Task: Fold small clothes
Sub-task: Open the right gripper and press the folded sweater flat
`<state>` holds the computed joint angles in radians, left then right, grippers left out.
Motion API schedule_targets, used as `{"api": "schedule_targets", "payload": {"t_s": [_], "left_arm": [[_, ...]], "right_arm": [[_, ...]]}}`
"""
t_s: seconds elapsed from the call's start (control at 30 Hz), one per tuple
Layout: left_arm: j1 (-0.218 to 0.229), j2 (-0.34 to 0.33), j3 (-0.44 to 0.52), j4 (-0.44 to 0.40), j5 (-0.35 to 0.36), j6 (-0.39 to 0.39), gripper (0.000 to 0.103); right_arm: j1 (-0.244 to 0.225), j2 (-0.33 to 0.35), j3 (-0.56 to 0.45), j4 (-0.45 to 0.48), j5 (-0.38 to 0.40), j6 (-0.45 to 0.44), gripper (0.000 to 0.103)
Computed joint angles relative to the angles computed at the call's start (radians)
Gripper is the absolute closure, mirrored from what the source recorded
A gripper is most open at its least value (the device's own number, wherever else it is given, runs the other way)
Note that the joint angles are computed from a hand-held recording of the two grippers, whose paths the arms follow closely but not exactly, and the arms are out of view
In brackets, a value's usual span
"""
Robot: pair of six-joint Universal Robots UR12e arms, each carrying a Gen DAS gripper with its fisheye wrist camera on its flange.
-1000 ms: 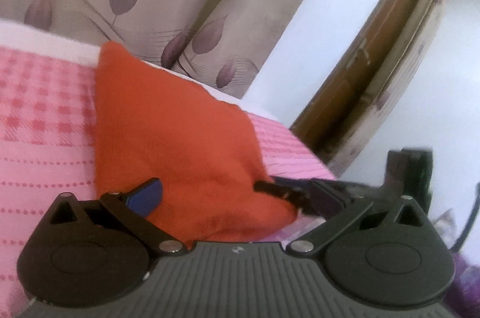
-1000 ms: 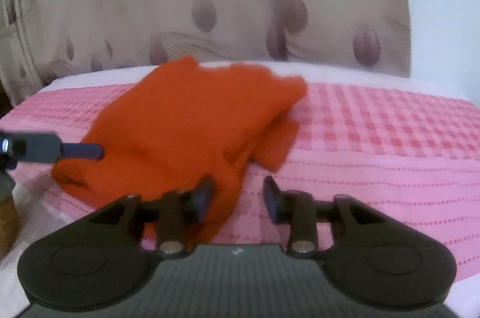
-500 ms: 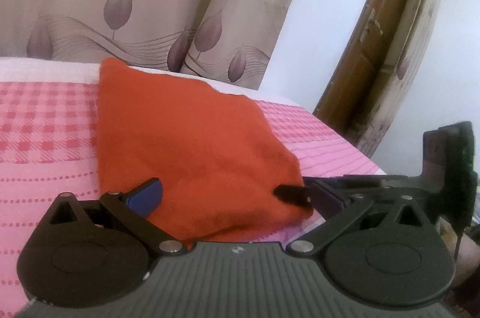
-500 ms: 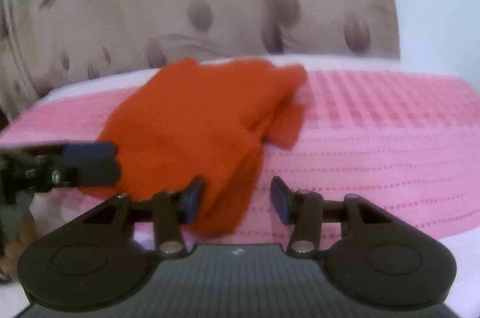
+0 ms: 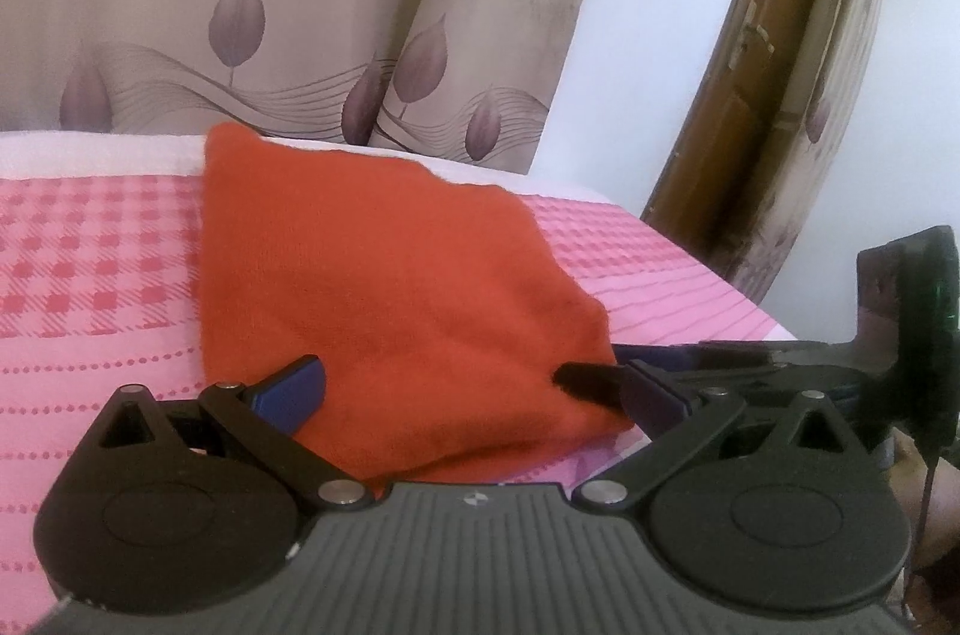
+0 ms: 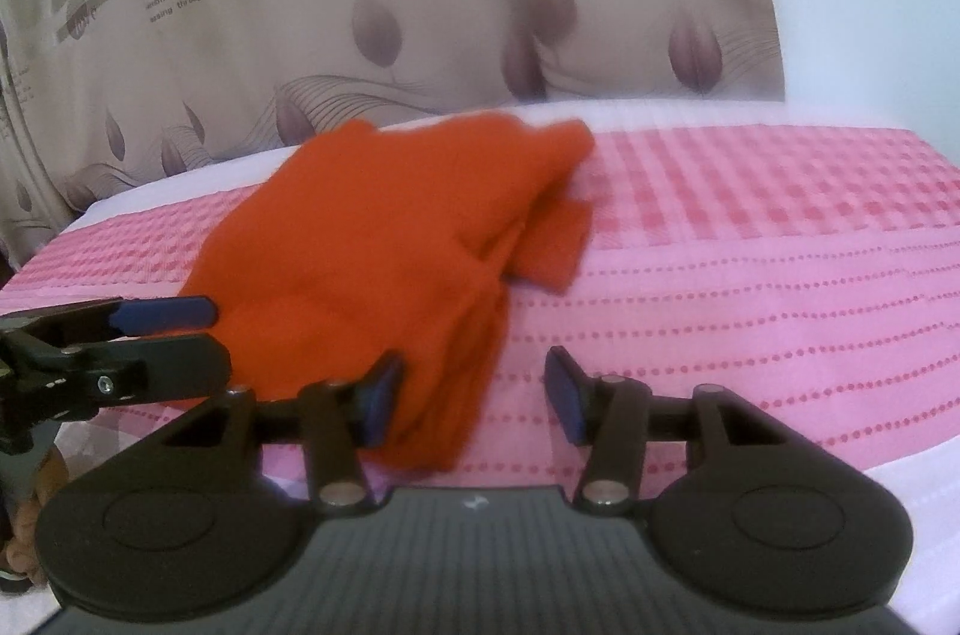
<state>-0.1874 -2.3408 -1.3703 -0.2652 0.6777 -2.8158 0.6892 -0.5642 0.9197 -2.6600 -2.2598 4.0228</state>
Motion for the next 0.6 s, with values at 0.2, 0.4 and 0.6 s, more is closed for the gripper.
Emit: {"api": "schedule_targets", "payload": {"t_s": [0.2,0.4,0.6], "left_arm": [[-0.003,0.003,-0.005,0.01,0.022,0.007,0.0],[-0.008,0.007,-0.01,0.021,0.05,0.013,0.0],[-0.013,0.011,-0.016,0.032,0.078,0.02,0.0]], "right_arm": [[0.001,0.001,-0.002,0.005,-0.006,0.003,0.049],[-0.001,-0.001,0.003,-0.007,0.001,0.001,0.048],[-0.001,-0.002,0.008,-0.019,0.005,0.002,0.047]]}}
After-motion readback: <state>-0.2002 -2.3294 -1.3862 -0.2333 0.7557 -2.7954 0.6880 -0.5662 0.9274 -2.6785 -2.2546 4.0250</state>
